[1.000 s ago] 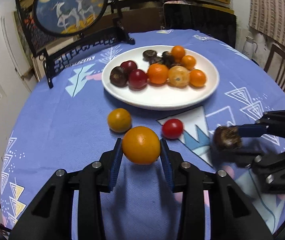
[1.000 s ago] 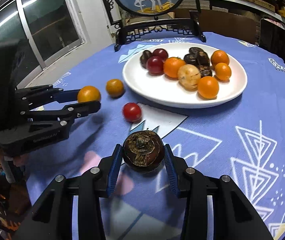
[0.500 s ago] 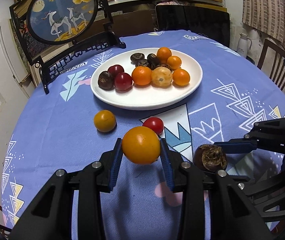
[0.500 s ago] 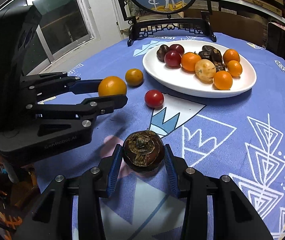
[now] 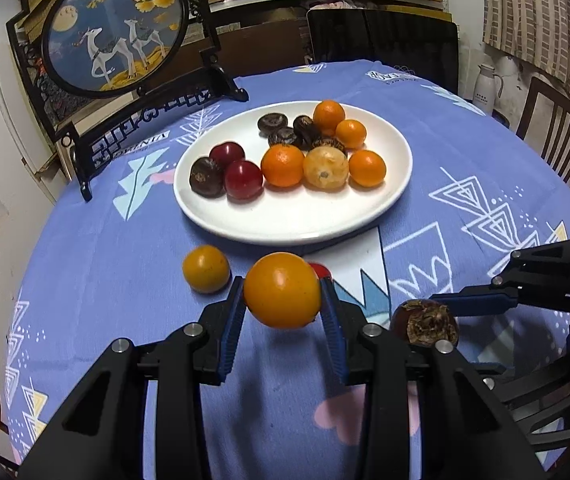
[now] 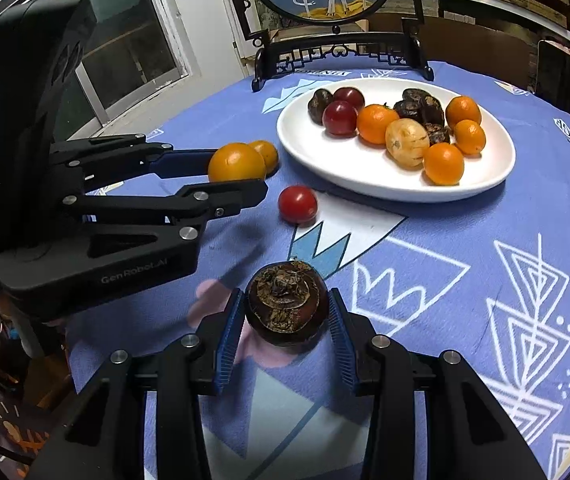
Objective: Organize fruits
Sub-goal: 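Carry the chestnut and tomato onto the white plate and open both tools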
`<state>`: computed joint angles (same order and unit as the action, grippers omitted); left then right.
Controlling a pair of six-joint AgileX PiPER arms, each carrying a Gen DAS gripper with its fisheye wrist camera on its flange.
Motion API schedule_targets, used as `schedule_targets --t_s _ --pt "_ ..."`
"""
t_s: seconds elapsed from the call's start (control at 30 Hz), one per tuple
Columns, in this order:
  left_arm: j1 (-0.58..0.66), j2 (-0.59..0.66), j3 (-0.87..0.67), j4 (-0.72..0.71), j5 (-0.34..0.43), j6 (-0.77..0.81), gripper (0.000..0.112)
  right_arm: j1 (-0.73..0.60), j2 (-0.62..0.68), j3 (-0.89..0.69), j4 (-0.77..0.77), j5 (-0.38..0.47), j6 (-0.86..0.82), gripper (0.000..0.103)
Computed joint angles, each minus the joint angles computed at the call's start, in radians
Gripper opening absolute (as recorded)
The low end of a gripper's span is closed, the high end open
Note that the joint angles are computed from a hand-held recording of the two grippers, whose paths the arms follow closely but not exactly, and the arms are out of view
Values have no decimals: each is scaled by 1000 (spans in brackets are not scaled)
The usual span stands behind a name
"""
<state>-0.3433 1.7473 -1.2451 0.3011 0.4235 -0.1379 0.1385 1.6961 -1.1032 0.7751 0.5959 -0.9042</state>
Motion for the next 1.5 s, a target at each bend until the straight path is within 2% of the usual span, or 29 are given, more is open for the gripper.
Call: schedule_targets --t_s 0.17,0.4,0.57,0.67,0.83,0.9,1.03,1.17,1.5 --pt "2 36 -89 12 25 9 36 -35 4 -71 -2 14 6 42" --pt "36 145 -347 -20 95 48 36 -82 46 -230 -28 -2 62 43" --pt "57 267 -576 -92 178 77 36 -103 137 -405 -35 -4 132 43" --pt "60 375 -759 -120 257 68 36 -102 215 -522 -41 -2 198 43" --pt "45 545 -1019 -88 381 45 36 -91 350 -706 -91 42 314 43" --pt "42 596 -1085 -59 407 21 36 -90 387 -751 -101 53 336 43" --pt "60 608 -1079 -107 379 23 36 -109 407 -751 4 46 287 43" --pt "60 620 -1082 -99 367 24 36 -109 426 -765 -25 36 312 43" --pt "53 669 -1145 -91 406 37 36 -99 464 -788 -67 -7 361 43"
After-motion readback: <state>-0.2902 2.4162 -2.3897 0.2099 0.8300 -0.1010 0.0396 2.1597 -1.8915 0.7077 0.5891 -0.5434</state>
